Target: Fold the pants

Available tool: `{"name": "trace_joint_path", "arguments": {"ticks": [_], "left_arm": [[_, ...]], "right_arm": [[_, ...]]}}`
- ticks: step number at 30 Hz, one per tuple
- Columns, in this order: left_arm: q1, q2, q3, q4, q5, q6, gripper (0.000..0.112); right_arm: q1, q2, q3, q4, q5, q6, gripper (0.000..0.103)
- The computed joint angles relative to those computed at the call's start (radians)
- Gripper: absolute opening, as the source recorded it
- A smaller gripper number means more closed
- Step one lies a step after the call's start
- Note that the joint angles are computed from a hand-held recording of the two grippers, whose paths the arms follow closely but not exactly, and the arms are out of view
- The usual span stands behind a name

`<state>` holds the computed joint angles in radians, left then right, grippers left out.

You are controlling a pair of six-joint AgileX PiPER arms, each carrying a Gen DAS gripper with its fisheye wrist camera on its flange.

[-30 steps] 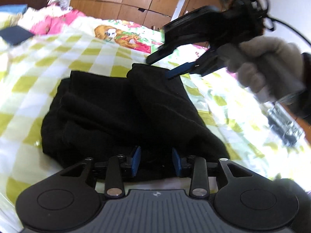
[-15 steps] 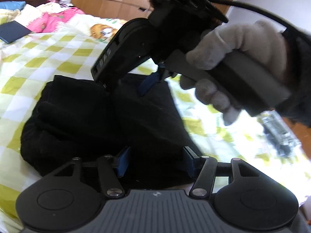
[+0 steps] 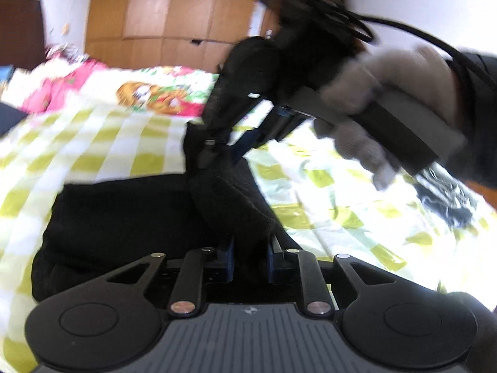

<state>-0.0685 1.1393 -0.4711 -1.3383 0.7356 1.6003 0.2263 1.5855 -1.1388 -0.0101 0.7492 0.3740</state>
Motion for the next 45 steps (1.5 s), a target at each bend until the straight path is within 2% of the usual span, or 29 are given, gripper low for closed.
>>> {"name": "trace_joint_path", "arguments": {"ticks": [1, 3, 6, 7, 8, 9, 10, 11, 13, 15, 18, 20, 23, 26, 27, 28, 29, 30, 31, 34, 37, 39, 41, 42, 44, 45], "left_arm": [[-0.025, -0.005, 0.001, -0.009, -0.015, 0.007, 0.032], [-0.065, -0.001, -0.007, -0.014, -0.039, -0.002, 0.031], [-0.091, 0.003, -0.014, -0.031, -0.052, 0.0, 0.031], [-0.098, -0.001, -0.012, -0.038, -0.056, 0.008, 0.031], [-0.1, -0.005, -0.006, -0.046, -0.054, 0.019, 0.031], [-0.099, -0.001, -0.004, -0.057, -0.05, 0.036, 0.031], [-0.096, 0.004, -0.003, -0.067, -0.046, 0.047, 0.031], [-0.085, 0.009, -0.004, -0.071, -0.035, 0.051, 0.028], [-0.023, 0.038, -0.027, -0.055, 0.047, 0.033, 0.027], [0.04, 0.063, -0.066, -0.036, 0.147, 0.004, 0.026], [0.092, 0.068, -0.115, -0.023, 0.253, -0.036, 0.024], [0.134, 0.054, -0.137, -0.015, 0.329, -0.059, 0.021], [0.235, 0.025, -0.158, -0.027, 0.422, -0.057, 0.017], [0.317, 0.026, -0.185, -0.011, 0.448, -0.047, 0.017], [0.334, 0.037, -0.188, -0.004, 0.458, -0.05, 0.017], [0.34, 0.042, -0.178, -0.002, 0.461, -0.049, 0.017], [0.33, 0.041, -0.166, 0.004, 0.451, -0.04, 0.018], [0.302, 0.03, -0.143, 0.009, 0.418, -0.029, 0.019], [0.269, 0.023, -0.123, 0.013, 0.383, -0.026, 0.022], [0.196, 0.006, -0.057, 0.035, 0.274, -0.013, 0.036], [0.177, -0.015, -0.007, 0.032, 0.176, -0.02, 0.045], [0.179, -0.006, -0.007, 0.029, 0.165, -0.029, 0.052], [0.112, 0.012, -0.021, 0.02, 0.114, -0.07, 0.062], [0.061, 0.023, -0.033, 0.025, 0.071, -0.102, 0.064], [-0.022, 0.045, -0.047, 0.01, -0.017, -0.131, 0.066], [-0.059, 0.054, -0.061, 0.026, -0.059, -0.177, 0.066]], "right_arm": [[0.009, 0.007, -0.01, -0.014, -0.004, 0.018, 0.052], [0.023, 0.045, -0.052, -0.011, 0.012, 0.025, 0.056], [0.076, 0.109, -0.125, -0.089, 0.082, 0.051, 0.07], [0.104, 0.144, -0.156, -0.143, 0.122, 0.05, 0.07], [0.129, 0.172, -0.172, -0.211, 0.153, 0.07, 0.065], [0.13, 0.184, -0.169, -0.239, 0.165, 0.069, 0.054], [0.107, 0.18, -0.154, -0.227, 0.157, 0.065, 0.037], [0.064, 0.169, -0.145, -0.175, 0.149, 0.051, 0.024], [-0.023, 0.105, -0.105, -0.046, 0.112, -0.009, 0.016], [-0.046, 0.019, -0.077, -0.032, 0.109, -0.007, 0.013], [-0.068, -0.092, -0.093, -0.014, 0.152, -0.015, 0.009], [-0.06, -0.124, -0.144, -0.033, 0.193, -0.014, 0.001], [-0.015, -0.11, -0.23, -0.042, 0.212, -0.022, 0.001], [0.063, -0.038, -0.308, -0.151, 0.28, 0.002, 0.005], [0.075, -0.03, -0.302, -0.165, 0.293, 0.01, 0.011], [0.088, -0.019, -0.291, -0.186, 0.307, 0.034, 0.034], [0.095, -0.01, -0.264, -0.205, 0.302, 0.067, 0.063], [0.093, 0.005, -0.238, -0.211, 0.284, 0.094, 0.069], [0.089, 0.017, -0.198, -0.208, 0.255, 0.122, 0.066], [0.094, 0.09, -0.179, -0.182, 0.218, 0.149, 0.065], [0.135, 0.184, -0.223, -0.208, 0.249, 0.167, 0.065], [0.165, 0.242, -0.25, -0.263, 0.28, 0.187, 0.065], [0.169, 0.3, -0.281, -0.301, 0.317, 0.203, 0.065], [0.164, 0.32, -0.292, -0.319, 0.331, 0.214, 0.066], [0.138, 0.335, -0.295, -0.312, 0.329, 0.201, 0.076], [0.129, 0.335, -0.287, -0.309, 0.321, 0.194, 0.076]]}}
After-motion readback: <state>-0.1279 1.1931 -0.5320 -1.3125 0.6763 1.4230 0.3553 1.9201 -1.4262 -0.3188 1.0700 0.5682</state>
